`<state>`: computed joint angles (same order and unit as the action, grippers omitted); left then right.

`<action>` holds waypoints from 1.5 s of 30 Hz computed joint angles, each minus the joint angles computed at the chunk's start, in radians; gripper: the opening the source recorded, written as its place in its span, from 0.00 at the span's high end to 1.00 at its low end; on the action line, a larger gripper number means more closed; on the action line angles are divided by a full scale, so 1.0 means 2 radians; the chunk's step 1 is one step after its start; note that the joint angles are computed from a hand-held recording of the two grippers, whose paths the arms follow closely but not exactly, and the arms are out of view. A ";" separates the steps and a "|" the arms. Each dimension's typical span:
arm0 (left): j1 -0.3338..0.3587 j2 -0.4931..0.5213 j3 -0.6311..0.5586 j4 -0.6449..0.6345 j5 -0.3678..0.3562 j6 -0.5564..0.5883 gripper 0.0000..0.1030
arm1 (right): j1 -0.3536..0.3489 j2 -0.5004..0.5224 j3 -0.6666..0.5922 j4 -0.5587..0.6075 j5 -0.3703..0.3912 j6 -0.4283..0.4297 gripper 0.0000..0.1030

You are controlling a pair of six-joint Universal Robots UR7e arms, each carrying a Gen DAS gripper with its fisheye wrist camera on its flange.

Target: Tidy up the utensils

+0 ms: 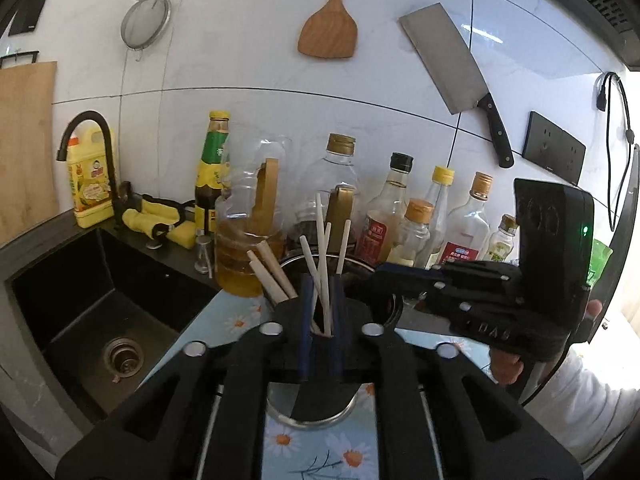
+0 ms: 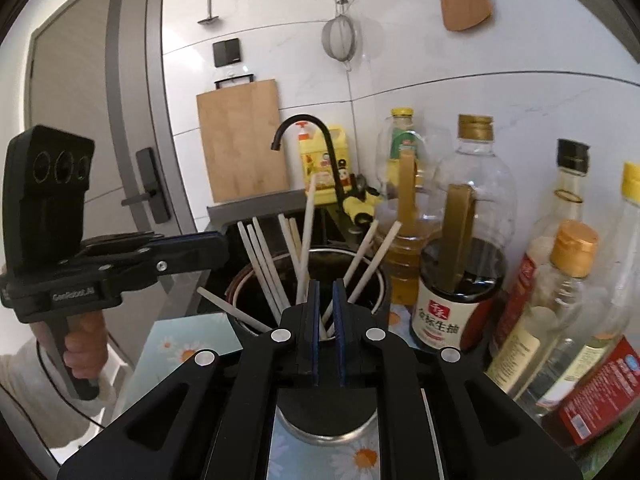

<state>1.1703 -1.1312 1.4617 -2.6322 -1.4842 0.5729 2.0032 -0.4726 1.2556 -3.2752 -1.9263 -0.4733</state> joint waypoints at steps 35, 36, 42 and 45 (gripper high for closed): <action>-0.059 -0.224 0.259 -0.067 0.152 -0.044 0.06 | 0.142 -0.028 0.184 -0.170 -0.244 0.124 0.10; -0.064 -0.233 0.274 -0.075 0.159 -0.046 0.06 | 0.145 -0.029 0.194 -0.174 -0.252 0.133 0.10; -0.090 -0.282 0.339 -0.089 0.196 -0.060 0.06 | 0.164 -0.032 0.244 -0.201 -0.283 0.166 0.09; -0.103 -0.307 0.361 -0.069 0.207 -0.075 0.06 | 0.174 -0.036 0.267 -0.206 -0.296 0.182 0.09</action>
